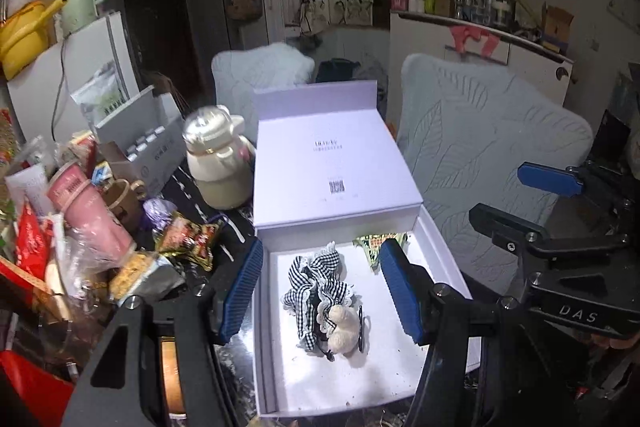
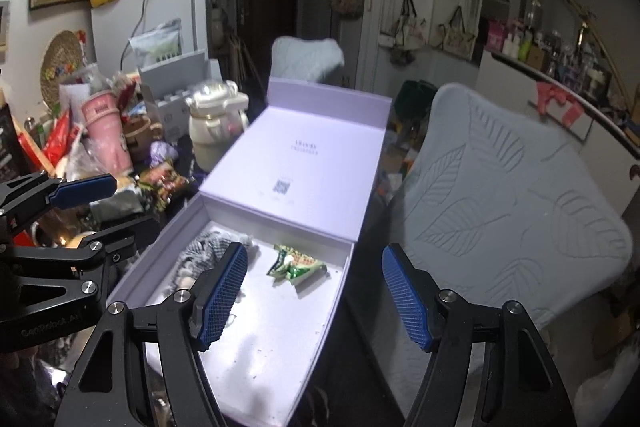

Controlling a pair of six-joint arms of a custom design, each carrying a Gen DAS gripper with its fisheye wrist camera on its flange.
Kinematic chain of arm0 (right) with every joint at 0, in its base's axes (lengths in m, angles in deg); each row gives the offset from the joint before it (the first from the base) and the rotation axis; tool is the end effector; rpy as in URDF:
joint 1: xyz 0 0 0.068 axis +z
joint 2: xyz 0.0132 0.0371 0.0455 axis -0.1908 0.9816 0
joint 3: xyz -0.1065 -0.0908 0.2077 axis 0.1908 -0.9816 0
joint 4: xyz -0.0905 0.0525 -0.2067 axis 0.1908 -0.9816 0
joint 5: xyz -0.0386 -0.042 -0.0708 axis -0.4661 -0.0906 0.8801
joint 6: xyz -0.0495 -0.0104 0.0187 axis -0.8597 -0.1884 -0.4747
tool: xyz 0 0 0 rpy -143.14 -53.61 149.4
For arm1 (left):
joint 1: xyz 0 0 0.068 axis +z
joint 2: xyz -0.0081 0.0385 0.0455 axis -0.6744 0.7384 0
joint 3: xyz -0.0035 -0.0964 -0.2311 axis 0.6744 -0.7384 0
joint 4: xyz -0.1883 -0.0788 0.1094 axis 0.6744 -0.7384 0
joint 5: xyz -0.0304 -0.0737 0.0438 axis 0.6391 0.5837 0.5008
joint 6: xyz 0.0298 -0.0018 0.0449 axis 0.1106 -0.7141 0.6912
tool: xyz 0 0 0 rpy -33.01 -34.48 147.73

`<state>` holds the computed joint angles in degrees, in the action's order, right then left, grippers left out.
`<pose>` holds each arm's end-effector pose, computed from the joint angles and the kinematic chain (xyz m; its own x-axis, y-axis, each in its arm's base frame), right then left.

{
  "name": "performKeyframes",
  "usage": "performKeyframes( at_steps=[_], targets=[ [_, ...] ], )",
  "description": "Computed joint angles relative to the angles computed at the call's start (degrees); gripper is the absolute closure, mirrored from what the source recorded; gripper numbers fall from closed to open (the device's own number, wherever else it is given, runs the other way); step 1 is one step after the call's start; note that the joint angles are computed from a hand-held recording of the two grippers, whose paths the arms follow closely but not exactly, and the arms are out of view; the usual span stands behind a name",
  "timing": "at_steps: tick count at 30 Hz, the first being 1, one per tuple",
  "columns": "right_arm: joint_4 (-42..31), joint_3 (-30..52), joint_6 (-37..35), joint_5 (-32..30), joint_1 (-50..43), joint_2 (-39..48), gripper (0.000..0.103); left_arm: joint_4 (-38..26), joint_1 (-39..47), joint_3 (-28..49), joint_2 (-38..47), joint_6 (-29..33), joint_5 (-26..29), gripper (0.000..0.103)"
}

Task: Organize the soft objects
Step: 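Withdraw both tools from the box back over the table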

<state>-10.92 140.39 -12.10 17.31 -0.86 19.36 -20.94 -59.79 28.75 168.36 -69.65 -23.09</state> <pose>0.2701 0.0368 0.3174 -0.6277 0.0732 -0.7750 0.1914 0.9795 -0.0625 0.3214 -0.1096 0.3242 -0.4795 0.4117 -0.7750 0.6083 0.7925 0.0446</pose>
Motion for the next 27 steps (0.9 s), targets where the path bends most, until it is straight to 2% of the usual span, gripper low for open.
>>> performKeyframes(
  at_steps=[9,15,24,26,27],
  targets=[
    [-8.69,5.68,2.92,8.96,9.03,-6.46,0.032,-4.98,3.19,-0.09,-9.85,0.94,3.84,0.043],
    [-15.19,10.31,6.22,17.57,18.41,-8.99,0.032,-8.34,6.16,-0.61,-16.15,2.27,6.55,0.043],
    [-27.77,16.39,17.64,31.96,35.46,-10.30,0.026,-13.86,13.19,-2.60,-25.69,4.73,12.52,0.042],
    [-31.83,18.06,21.74,35.42,40.19,-9.85,0.023,-14.84,15.02,-3.49,-27.43,5.64,14.02,0.040],
    [-34.24,19.03,24.06,37.07,42.41,-9.43,0.022,-15.34,15.80,-3.68,-28.09,5.89,14.59,0.026]
  ],
)
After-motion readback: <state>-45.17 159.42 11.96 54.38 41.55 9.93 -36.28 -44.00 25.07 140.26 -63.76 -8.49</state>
